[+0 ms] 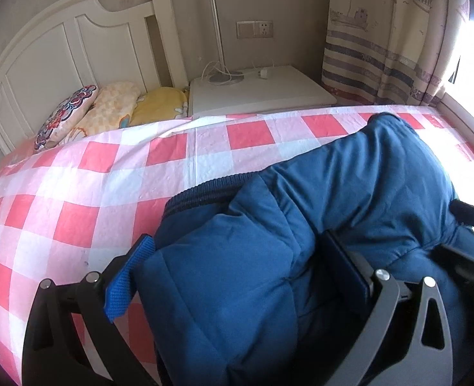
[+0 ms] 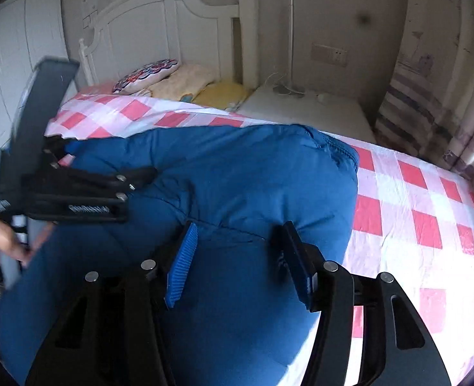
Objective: Fold large clothes
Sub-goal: 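Press the jacket bundle flat with both tools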
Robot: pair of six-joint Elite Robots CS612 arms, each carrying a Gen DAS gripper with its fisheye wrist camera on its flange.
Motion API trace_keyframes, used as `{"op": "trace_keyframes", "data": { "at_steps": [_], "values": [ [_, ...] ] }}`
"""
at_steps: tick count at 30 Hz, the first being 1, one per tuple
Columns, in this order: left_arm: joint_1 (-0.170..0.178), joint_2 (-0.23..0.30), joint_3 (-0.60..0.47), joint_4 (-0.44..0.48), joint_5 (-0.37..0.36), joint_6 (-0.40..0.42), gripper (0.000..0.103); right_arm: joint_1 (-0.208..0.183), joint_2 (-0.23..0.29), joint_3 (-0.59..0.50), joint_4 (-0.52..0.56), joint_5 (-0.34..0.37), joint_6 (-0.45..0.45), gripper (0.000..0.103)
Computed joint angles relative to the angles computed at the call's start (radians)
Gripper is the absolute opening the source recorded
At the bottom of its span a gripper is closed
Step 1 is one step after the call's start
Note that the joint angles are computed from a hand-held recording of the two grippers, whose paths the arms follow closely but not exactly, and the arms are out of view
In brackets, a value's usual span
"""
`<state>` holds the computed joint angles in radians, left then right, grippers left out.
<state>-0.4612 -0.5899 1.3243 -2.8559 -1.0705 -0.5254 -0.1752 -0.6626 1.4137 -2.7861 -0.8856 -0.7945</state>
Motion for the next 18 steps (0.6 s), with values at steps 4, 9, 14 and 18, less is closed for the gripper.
{"op": "trace_keyframes", "data": {
  "at_steps": [4,9,14,18],
  "values": [
    [-0.015,-0.037,0.013,0.092,0.06,-0.018,0.101,-0.004,-0.001,0.003,0.006,0.0,-0.005,0.054],
    [-0.053,-0.1,0.113,-0.082,0.021,0.03,0.101,-0.009,0.002,0.002,0.009,0.02,0.004,0.054],
    [-0.069,-0.064,0.122,-0.099,0.017,0.065,0.101,-0.008,0.001,0.004,0.008,0.028,0.0,0.055],
    [-0.069,-0.061,0.127,-0.115,0.02,0.056,0.101,-0.01,-0.031,0.017,0.048,0.005,-0.006,0.054]
  ]
}}
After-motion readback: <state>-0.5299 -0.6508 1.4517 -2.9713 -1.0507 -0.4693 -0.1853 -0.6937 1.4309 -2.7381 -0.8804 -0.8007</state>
